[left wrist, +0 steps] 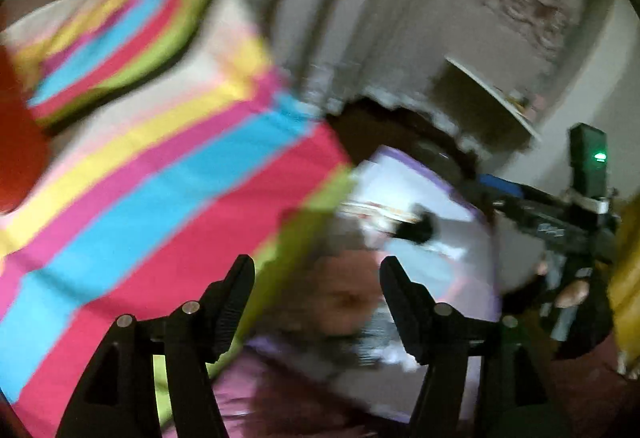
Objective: Organize soft objects
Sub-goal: 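Move both open tools back over the table, then grasp the magenta knit glove with the left tool while the right tool grasps the orange organza pouch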
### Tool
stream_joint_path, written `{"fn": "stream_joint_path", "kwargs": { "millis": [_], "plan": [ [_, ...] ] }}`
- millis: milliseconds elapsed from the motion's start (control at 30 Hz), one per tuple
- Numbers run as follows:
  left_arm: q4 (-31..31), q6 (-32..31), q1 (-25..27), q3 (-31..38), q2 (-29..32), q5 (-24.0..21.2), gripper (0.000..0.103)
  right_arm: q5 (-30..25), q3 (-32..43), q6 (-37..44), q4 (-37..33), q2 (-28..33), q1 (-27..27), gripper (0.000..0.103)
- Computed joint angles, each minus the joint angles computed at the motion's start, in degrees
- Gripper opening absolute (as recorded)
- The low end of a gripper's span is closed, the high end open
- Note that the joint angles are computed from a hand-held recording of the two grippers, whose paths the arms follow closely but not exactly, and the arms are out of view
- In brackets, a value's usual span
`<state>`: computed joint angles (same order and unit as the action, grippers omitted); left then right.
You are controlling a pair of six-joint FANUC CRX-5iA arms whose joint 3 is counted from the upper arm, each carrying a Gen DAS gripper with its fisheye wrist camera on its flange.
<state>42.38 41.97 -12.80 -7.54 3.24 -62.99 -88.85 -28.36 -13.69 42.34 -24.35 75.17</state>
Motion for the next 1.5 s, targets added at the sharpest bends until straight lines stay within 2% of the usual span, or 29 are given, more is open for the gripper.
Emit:
{"fn": "stream_joint_path", "kwargs": {
  "millis": [233,367,433,500,600,767,900,967,1200,1400,1500],
  "plan": [
    [-3.57,1.16,13.80,-8.00,-5.33,10.57,0.066,19.83,6.52,12.48,-0.75,11.21,-11.16,0.074],
    [-8.20,7.41,19.76,-7.68,-3.68,17.22,0.066,27.25,13.15,20.21,-2.64,20.39,-15.99,0.074],
    [-11.15,13.07,22.11,-5.78,-1.40,20.88,0.066,31.24,16.18,22.38,-4.38,24.28,-18.85,0.074],
    [-14.18,18.18,23.19,-2.13,1.83,22.27,0.066,35.72,19.33,24.76,-6.85,27.87,-21.98,0.074],
    [-16.75,22.45,23.18,3.33,6.42,22.67,0.066,40.50,24.67,28.62,-11.50,32.75,-25.98,0.074],
    [-23.98,28.26,20.15,12.86,12.98,23.60,0.066,43.52,32.80,32.34,-15.40,40.11,-30.78,0.075],
    [-27.46,34.45,19.26,21.63,18.99,23.02,0.066,45.04,37.40,35.06,-17.60,43.74,-33.14,0.075],
    [-26.67,36.36,19.79,25.25,21.66,22.44,0.066,45.59,39.75,37.57,-19.17,45.40,-34.01,0.075],
    [-28.52,44.56,19.59,44.84,34.73,16.32,0.066,45.63,46.43,45.34,-22.20,49.90,-36.47,0.075],
    [-34.48,52.93,19.15,67.74,47.83,3.60,0.066,43.56,57.80,53.62,-27.83,56.87,-39.83,0.075],
    [-36.89,54.78,18.90,75.59,52.03,-0.87,0.066,41.43,66.70,59.83,-30.86,62.19,-41.04,0.075]
  ]
}}
